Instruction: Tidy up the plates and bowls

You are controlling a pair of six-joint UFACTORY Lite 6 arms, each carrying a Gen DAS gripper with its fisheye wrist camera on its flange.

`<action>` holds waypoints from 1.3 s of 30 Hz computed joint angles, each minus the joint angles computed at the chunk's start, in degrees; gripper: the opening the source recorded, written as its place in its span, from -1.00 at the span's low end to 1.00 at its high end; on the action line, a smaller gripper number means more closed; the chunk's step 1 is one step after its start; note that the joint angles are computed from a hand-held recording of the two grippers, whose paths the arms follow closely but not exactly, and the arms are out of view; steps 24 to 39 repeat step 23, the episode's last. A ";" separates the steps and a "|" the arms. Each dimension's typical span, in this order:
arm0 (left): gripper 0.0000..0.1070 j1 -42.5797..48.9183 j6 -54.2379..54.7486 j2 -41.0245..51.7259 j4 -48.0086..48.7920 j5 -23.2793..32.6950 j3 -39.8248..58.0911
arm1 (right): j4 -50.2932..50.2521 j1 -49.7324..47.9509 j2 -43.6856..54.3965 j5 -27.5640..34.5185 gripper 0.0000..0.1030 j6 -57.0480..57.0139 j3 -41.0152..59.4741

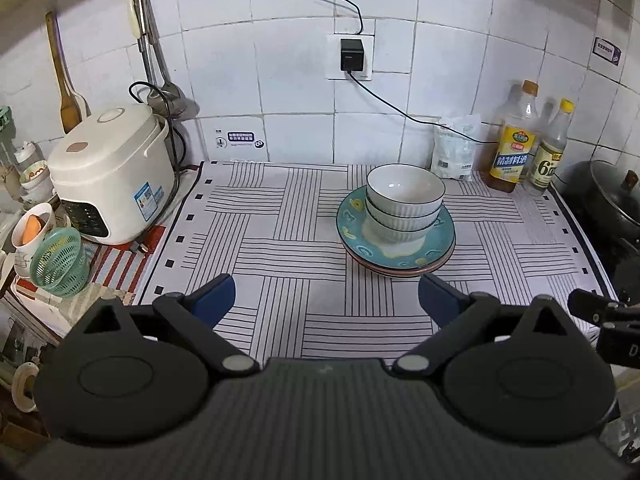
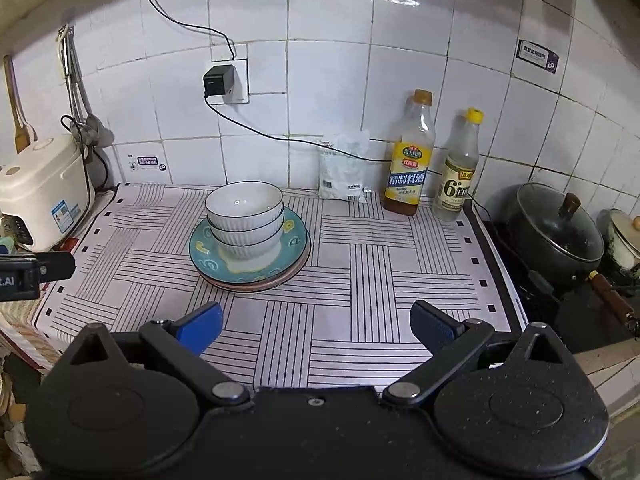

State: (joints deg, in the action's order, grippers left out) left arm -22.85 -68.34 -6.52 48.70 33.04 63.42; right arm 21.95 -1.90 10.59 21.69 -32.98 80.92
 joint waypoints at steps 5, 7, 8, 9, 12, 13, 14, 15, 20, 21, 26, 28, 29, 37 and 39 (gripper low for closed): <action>0.88 0.30 1.43 0.20 -1.51 -0.60 0.22 | -1.50 0.54 -0.08 -0.75 0.97 0.82 -0.45; 0.89 0.36 1.12 0.03 -1.55 -0.84 -0.01 | -0.56 0.42 -0.06 -0.60 0.97 -0.19 -0.47; 0.89 0.33 0.48 -0.04 -1.20 -0.87 -0.16 | 0.17 0.24 -0.03 -0.41 0.97 -1.03 -0.44; 0.91 0.24 -0.01 -0.07 -0.79 -0.81 -0.27 | 0.67 0.16 -0.06 -0.26 0.97 -1.41 -0.44; 0.92 0.08 -0.64 -0.12 0.01 -0.63 -0.50 | 1.00 -0.03 0.09 0.14 0.97 -1.72 -0.09; 0.92 0.07 -0.75 -0.20 0.18 -0.64 -0.60 | 2.14 -0.32 0.08 0.03 0.97 -3.13 -0.15; 0.93 0.08 -0.66 -0.24 0.11 -0.75 -0.66 | 2.13 -0.33 0.07 -0.02 0.97 -3.17 -0.17; 0.93 -0.03 -0.97 -0.20 0.16 -0.64 -0.61 | 2.19 -0.33 0.11 -0.05 0.97 -3.24 -0.13; 0.93 0.12 -2.27 -0.12 1.51 -1.37 -1.07 | 1.81 -0.40 0.57 0.33 0.97 -3.17 0.24; 0.93 0.27 -1.85 0.04 1.11 -1.32 -0.88 | 1.67 -0.38 0.63 0.30 0.97 -3.05 0.18; 0.93 0.36 -1.14 0.13 0.65 -1.36 -0.74 | 1.05 -0.43 0.95 0.57 0.97 -2.21 0.54; 0.93 0.36 -1.14 0.13 0.65 -1.36 -0.74 | 1.05 -0.43 0.95 0.57 0.97 -2.21 0.54; 0.93 0.36 -1.14 0.13 0.65 -1.36 -0.74 | 1.05 -0.43 0.95 0.57 0.97 -2.21 0.54; 0.93 0.36 -1.14 0.13 0.65 -1.36 -0.74 | 1.05 -0.43 0.95 0.57 0.97 -2.21 0.54; 0.93 0.36 -1.14 0.13 0.65 -1.36 -0.74 | 1.05 -0.43 0.95 0.57 0.97 -2.21 0.54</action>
